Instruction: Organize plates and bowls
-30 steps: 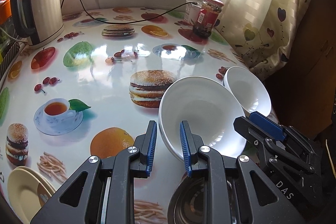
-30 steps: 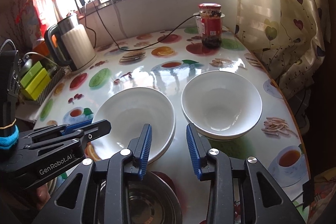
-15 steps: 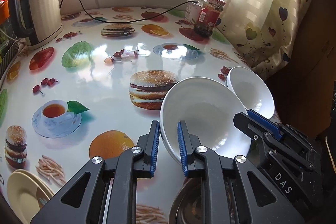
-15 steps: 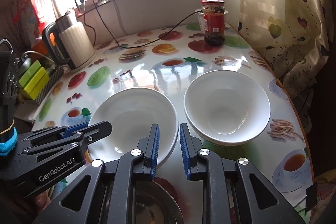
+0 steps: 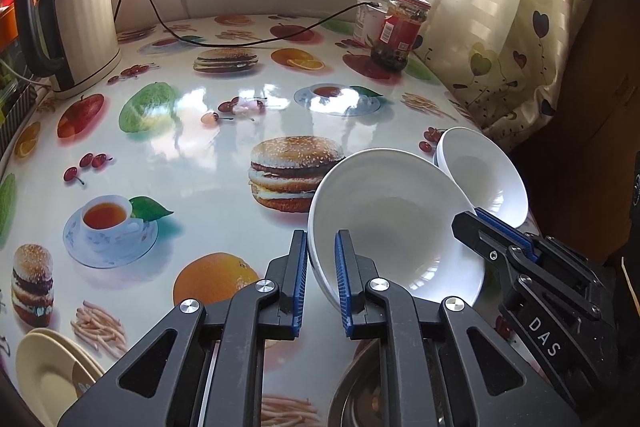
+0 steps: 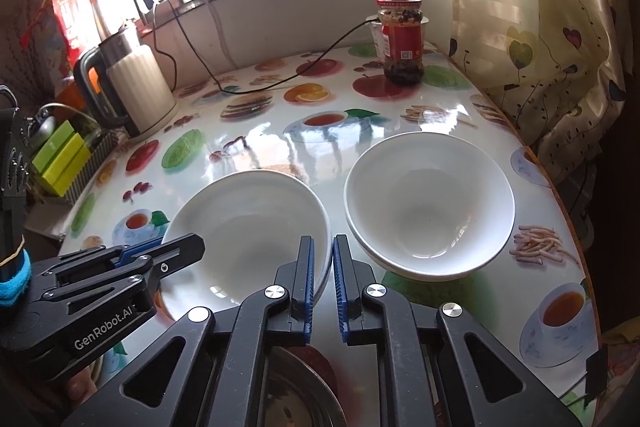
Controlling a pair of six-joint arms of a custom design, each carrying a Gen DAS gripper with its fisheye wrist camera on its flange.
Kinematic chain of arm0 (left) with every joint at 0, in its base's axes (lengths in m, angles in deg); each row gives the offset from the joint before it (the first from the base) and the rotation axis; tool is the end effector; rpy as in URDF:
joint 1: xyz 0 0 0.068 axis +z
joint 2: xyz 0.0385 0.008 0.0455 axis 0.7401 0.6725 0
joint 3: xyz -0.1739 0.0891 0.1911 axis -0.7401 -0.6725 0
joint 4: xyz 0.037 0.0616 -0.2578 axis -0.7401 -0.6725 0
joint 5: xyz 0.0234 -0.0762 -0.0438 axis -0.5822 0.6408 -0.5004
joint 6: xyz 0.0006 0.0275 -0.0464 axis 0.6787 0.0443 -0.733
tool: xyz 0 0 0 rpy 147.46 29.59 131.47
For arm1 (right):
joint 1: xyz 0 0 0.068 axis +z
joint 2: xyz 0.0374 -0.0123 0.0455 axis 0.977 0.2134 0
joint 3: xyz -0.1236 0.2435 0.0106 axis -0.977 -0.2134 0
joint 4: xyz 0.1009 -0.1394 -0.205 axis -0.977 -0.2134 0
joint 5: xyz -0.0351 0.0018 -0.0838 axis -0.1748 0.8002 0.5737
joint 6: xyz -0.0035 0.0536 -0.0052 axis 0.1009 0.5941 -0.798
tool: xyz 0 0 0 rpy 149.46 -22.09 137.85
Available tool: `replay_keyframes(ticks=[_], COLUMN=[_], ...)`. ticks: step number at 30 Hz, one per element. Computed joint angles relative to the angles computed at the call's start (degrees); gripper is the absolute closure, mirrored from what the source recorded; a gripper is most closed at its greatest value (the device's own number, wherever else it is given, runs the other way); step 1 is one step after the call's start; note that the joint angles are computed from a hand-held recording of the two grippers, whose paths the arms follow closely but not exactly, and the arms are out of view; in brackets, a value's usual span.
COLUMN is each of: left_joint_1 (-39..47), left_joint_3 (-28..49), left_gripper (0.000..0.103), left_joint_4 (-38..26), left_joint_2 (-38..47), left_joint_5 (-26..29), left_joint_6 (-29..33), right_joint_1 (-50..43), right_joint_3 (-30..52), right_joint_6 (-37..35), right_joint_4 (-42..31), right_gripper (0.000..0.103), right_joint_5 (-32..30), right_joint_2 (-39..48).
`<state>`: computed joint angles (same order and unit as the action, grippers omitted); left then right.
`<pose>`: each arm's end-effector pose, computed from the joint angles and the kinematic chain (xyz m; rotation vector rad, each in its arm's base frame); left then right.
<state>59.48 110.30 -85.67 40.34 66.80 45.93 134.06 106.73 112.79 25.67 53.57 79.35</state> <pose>0.2635 0.0340 0.1697 0.8728 2.4315 -0.5444 0.1561 0.1930 0.1696 0.6069 2.2996 0.0178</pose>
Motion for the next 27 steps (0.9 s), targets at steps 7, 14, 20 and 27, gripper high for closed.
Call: replay_keyframes(ticks=[7, 14, 20, 27], left_joint_1=[-0.03, 0.02, 0.49, 1.81], left_joint_3=[-0.21, -0.25, -0.11, 0.02], left_gripper=[0.089, 0.09, 0.09, 0.09], left_joint_4=[0.31, 0.6, 0.12, -1.65], left_joint_2=[-0.19, -0.35, -0.84, -2.34], left_joint_5=[0.01, 0.11, 0.9, 2.17], left_joint_6=[0.07, -0.03, 0.08, 1.09], right_joint_1=[0.01, 0.28, 0.9, 2.64], right_joint_3=[-0.05, 0.16, 0.55, 2.38], right_joint_6=[0.52, 1.44, 2.73, 5.23], right_joint_4=[0.1, -0.27, -1.38, -4.44], right_gripper=[0.093, 0.094, 0.094, 0.094], right_joint_5=[0.16, 0.82, 1.44, 2.96], right_joint_2=[0.2, 0.82, 0.57, 0.53])
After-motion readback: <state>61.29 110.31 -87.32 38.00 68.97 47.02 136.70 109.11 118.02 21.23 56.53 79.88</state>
